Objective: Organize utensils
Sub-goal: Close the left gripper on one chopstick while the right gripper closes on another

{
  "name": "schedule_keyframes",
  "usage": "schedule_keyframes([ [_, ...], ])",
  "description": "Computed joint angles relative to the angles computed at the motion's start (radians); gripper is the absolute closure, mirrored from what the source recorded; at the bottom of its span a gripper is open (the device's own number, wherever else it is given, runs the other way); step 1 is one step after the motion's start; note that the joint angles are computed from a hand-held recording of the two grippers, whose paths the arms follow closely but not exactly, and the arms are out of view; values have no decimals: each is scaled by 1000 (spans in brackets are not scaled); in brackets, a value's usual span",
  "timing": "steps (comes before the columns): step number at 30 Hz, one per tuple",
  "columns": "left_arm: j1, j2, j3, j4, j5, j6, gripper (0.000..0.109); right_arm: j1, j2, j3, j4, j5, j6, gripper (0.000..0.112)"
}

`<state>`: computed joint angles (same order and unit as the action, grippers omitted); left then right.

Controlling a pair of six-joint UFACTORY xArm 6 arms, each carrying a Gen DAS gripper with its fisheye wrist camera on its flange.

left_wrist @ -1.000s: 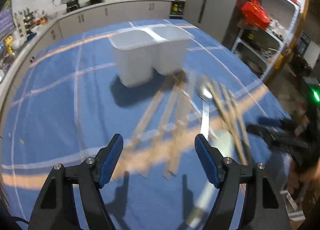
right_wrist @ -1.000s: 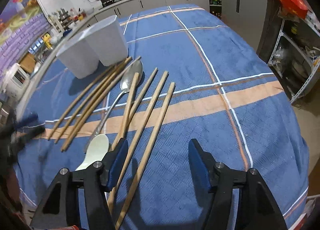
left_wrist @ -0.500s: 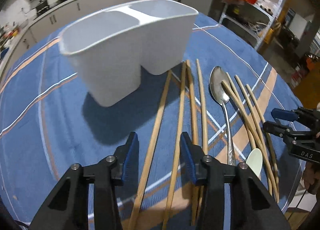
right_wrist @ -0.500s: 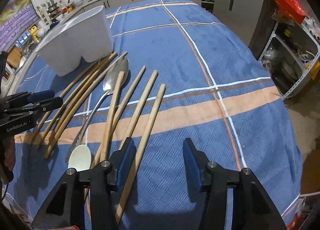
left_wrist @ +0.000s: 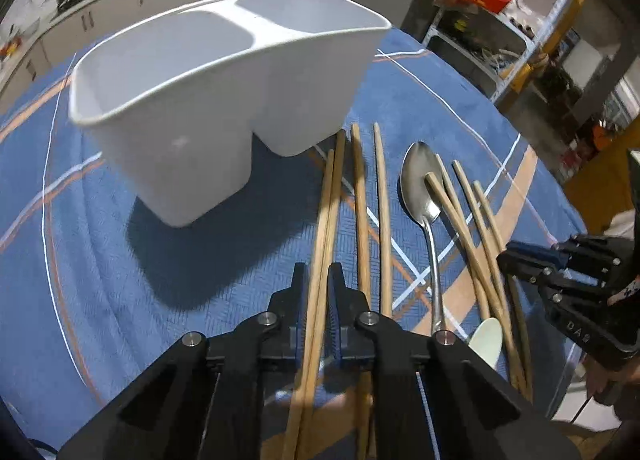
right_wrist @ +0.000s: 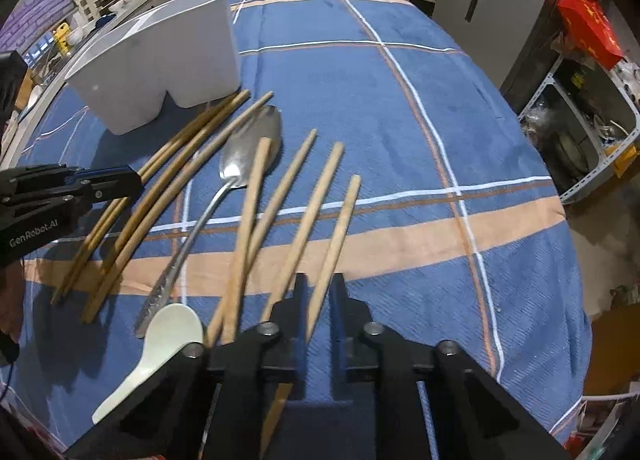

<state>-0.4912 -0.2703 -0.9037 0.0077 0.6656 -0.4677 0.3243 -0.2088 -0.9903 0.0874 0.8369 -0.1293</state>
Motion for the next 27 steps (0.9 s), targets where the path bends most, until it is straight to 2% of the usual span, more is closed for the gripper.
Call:
schedule_keyframes([
  [3,8,-44,49,-52,-15,-40,104,-22,4,-9,42,19,-33,104],
  [8,0,-138,145,-57,-25,-120,104,-53,-14,9,41,25,-59,105],
  [11,0,-158,161,-45,-23,-163,104,-71,-24,14,41,34,-78,105],
  [15,3,-165,158,-40,1,-158,104,-96,-9,-4,59,59,-119,105],
  [24,-10,-65,35,8,121,-119,103,-86,36,-88,-22,191,-124,104],
  [27,-17,-23,-17,30,165,-107,103,-75,78,-152,-47,265,-106,104],
])
